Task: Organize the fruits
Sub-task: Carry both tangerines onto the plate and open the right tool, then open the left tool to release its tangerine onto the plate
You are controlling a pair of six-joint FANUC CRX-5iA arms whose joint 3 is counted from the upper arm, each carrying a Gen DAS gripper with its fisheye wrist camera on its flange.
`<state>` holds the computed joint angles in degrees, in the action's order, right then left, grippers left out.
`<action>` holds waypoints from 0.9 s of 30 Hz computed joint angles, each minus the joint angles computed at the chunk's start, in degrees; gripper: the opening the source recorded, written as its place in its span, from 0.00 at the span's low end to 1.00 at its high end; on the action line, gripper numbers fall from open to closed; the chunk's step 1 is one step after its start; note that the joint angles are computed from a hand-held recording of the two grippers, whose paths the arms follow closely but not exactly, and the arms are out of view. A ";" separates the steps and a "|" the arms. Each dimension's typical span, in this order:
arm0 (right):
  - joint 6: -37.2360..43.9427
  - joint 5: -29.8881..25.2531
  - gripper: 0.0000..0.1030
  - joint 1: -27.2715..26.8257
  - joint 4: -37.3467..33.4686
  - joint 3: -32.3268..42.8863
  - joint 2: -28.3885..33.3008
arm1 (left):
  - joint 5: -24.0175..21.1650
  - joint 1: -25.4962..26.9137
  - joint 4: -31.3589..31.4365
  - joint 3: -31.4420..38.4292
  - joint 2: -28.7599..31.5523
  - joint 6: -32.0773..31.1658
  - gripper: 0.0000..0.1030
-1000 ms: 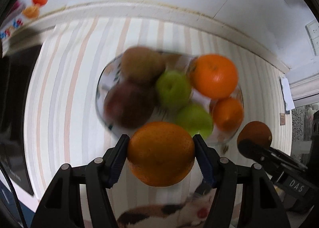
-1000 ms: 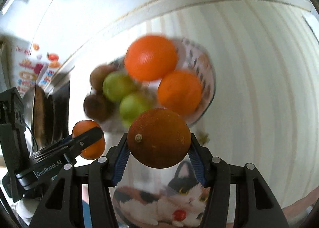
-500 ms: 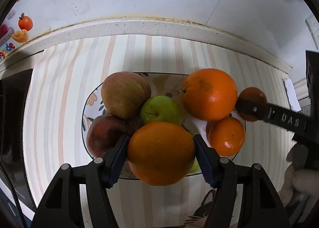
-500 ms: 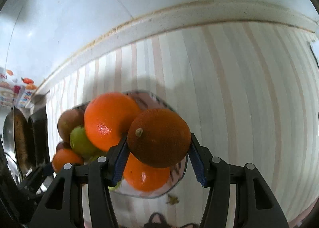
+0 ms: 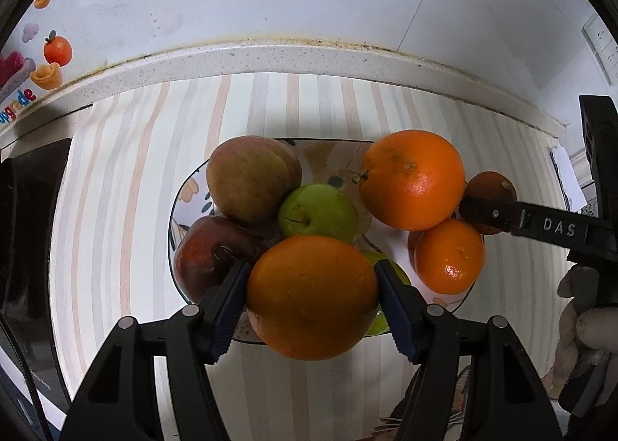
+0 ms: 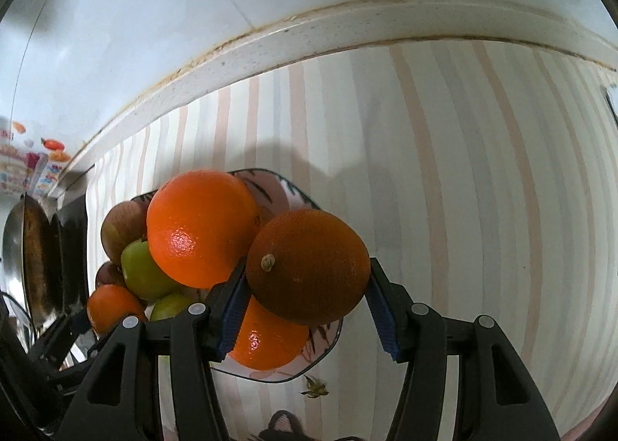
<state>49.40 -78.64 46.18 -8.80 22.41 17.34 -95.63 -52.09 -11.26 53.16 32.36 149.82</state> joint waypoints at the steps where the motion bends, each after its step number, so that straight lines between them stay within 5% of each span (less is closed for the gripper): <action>1: 0.52 -0.03 0.59 0.25 0.36 0.04 0.10 | -0.04 0.06 0.01 0.12 0.12 -0.07 0.62; 10: -0.44 -0.62 0.81 -0.05 -1.56 0.78 0.18 | 1.02 1.06 1.98 -0.30 0.15 0.79 0.62; 18: -2.75 2.93 0.81 1.38 -0.58 -2.40 -3.34 | 1.39 1.13 2.44 -0.92 -0.24 1.90 0.62; 27: -5.18 7.46 0.81 4.16 1.86 -7.34 -8.43 | 3.75 -1.49 -4.13 -2.77 -1.58 1.33 0.61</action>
<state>44.22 -71.19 50.34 -6.94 15.07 8.91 -91.88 -53.57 -15.39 50.39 30.79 151.15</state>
